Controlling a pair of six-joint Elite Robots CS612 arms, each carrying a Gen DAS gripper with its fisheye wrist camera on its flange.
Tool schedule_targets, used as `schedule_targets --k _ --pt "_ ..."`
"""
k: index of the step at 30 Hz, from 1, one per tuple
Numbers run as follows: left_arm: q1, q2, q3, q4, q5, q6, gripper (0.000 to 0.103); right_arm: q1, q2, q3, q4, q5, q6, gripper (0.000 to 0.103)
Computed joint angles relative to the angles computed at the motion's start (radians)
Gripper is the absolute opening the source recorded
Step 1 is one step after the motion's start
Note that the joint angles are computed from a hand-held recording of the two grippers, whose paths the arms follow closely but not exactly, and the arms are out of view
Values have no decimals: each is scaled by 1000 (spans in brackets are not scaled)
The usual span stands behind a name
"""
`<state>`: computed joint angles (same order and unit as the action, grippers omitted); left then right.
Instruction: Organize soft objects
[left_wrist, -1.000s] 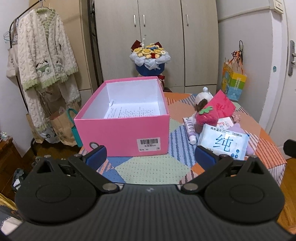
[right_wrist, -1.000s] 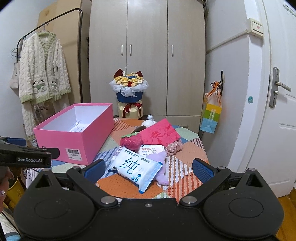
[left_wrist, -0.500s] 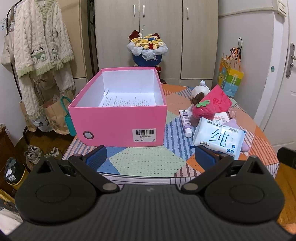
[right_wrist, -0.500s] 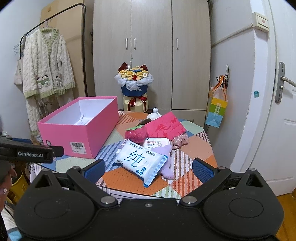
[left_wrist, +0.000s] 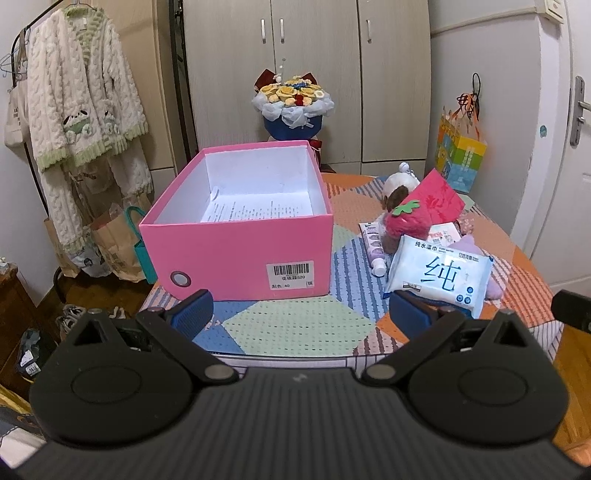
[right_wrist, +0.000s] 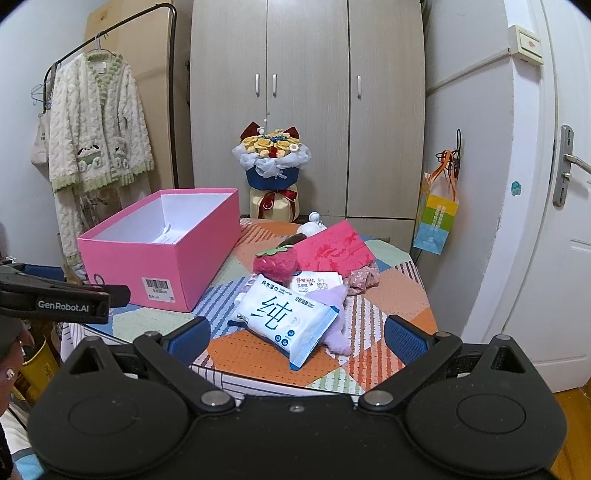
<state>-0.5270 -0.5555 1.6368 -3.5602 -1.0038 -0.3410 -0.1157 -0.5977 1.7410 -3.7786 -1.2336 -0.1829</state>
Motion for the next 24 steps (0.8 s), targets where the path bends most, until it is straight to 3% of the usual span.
schedule_targets --k 9,15,17,20,24 --pt "-3 3 -4 -19 7 22 103 -3 2 -3 -10 1 -9 102" --pt "-5 18 -24 -151 8 154 103 -34 36 -31 -99 137 25 102" --pt "2 32 -45 -193 -33 181 103 -39 55 -52 -111 165 19 102" --pt "17 57 -89 -217 -114 197 103 -30 76 -85 -85 125 -5 102" --pt "43 80 -150 -139 -257 167 100 -30 101 -130 -17 146 -19 98"
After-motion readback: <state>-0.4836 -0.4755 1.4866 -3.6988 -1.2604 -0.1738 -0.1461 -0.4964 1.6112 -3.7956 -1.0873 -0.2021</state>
